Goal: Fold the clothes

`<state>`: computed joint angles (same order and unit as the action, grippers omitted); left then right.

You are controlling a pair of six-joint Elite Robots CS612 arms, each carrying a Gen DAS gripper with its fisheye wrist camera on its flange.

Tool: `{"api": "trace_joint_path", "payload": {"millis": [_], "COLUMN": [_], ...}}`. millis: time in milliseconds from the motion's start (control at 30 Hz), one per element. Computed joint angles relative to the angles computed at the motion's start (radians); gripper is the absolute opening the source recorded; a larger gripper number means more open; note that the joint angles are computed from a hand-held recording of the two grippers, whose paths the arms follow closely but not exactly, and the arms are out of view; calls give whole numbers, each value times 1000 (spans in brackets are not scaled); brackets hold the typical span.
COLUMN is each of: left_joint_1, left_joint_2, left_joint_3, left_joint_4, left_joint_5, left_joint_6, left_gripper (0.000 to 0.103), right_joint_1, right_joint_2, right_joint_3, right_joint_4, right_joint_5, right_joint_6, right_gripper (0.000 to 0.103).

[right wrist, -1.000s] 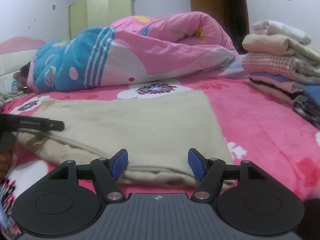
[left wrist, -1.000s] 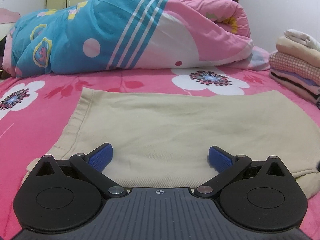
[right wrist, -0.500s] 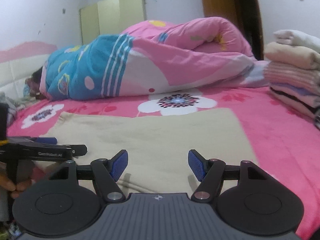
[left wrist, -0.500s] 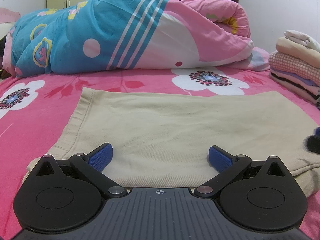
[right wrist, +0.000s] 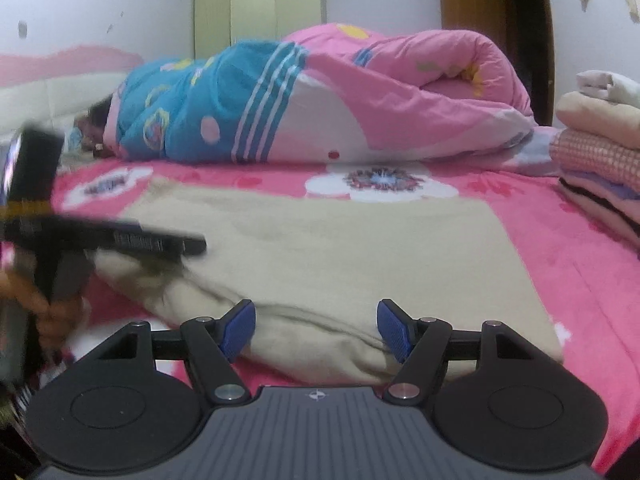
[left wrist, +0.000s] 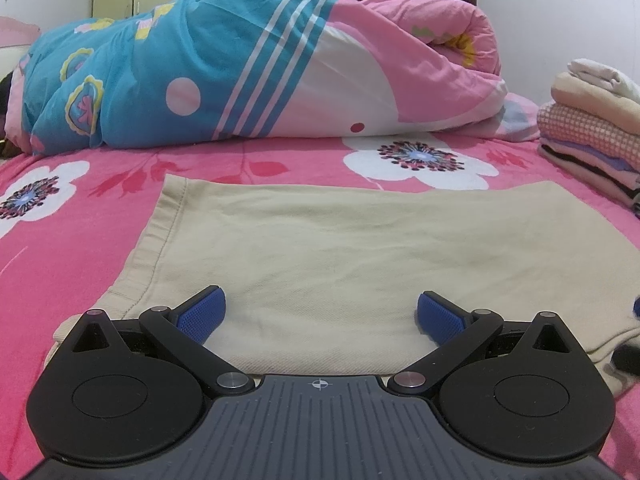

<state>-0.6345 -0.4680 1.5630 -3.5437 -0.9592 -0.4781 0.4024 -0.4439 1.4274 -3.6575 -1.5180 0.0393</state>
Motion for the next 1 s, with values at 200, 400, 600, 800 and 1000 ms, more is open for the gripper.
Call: {"api": "trace_joint_path", "payload": {"millis": [200,400,600,800,1000], "left_joint_1": [1,1,1,-2,-11], "left_joint_2": [0,-1,-11,-20,-42], "left_joint_3": [1,4,22,61,106], "left_joint_4": [-4,-3,-10,-77,-122], "left_joint_5": [-3,-7,-23,-43,-44], "left_joint_6": [-1,8,11,18,44], "left_gripper": [103,103,103,103,103], "right_joint_1": [9,17,15,12,11], "right_joint_2": [37,83,89,94,97], "right_joint_3": [-98,-141,-141,-141,-143], "right_joint_4": [30,71,51,35,25], "right_joint_5": [-5,-15,-10,4,8], "right_joint_6": [19,17,1,0,3], "right_gripper": [70,70,71,71,71]}}
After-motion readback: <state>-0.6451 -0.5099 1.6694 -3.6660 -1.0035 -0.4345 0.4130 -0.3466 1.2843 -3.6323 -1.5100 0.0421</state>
